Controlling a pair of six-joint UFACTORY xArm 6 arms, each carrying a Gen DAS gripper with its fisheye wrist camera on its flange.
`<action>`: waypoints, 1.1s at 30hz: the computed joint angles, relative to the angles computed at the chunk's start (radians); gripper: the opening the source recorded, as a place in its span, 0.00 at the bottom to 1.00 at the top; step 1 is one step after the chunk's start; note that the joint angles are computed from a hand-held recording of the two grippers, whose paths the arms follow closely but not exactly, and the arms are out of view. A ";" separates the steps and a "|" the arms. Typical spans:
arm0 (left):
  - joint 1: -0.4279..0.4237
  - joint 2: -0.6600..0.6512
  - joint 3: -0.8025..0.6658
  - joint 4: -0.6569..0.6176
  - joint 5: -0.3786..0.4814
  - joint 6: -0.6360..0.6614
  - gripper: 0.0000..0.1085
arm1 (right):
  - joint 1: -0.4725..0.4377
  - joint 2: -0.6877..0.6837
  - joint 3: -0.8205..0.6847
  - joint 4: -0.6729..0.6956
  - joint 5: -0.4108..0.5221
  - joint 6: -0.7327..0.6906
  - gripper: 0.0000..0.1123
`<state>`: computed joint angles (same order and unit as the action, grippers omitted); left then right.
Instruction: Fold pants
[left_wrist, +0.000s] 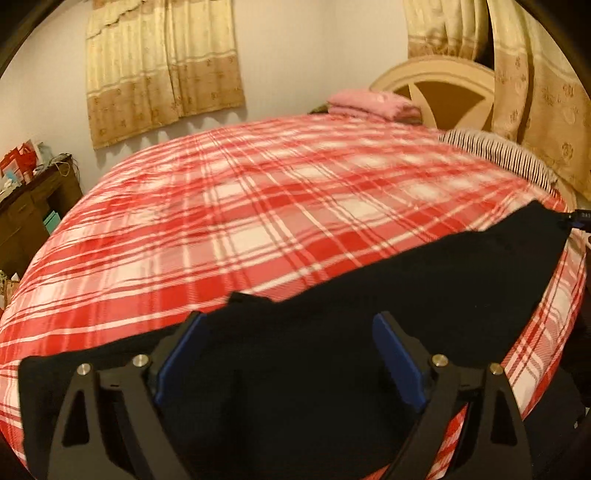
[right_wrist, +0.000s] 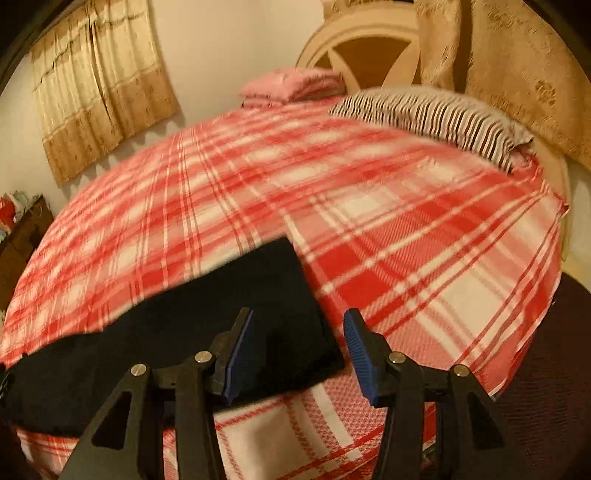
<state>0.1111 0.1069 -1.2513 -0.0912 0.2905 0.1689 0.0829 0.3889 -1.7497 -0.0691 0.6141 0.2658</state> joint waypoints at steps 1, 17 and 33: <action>-0.007 0.013 -0.013 0.021 0.015 -0.021 0.86 | 0.001 -0.005 0.017 -0.002 -0.001 0.001 0.46; -0.009 0.060 -0.025 0.145 0.101 -0.214 0.95 | -0.034 -0.045 0.111 0.476 -0.107 -0.245 0.33; -0.008 0.066 -0.020 0.120 0.072 -0.201 0.95 | -0.023 -0.021 0.091 0.634 -0.091 -0.361 0.14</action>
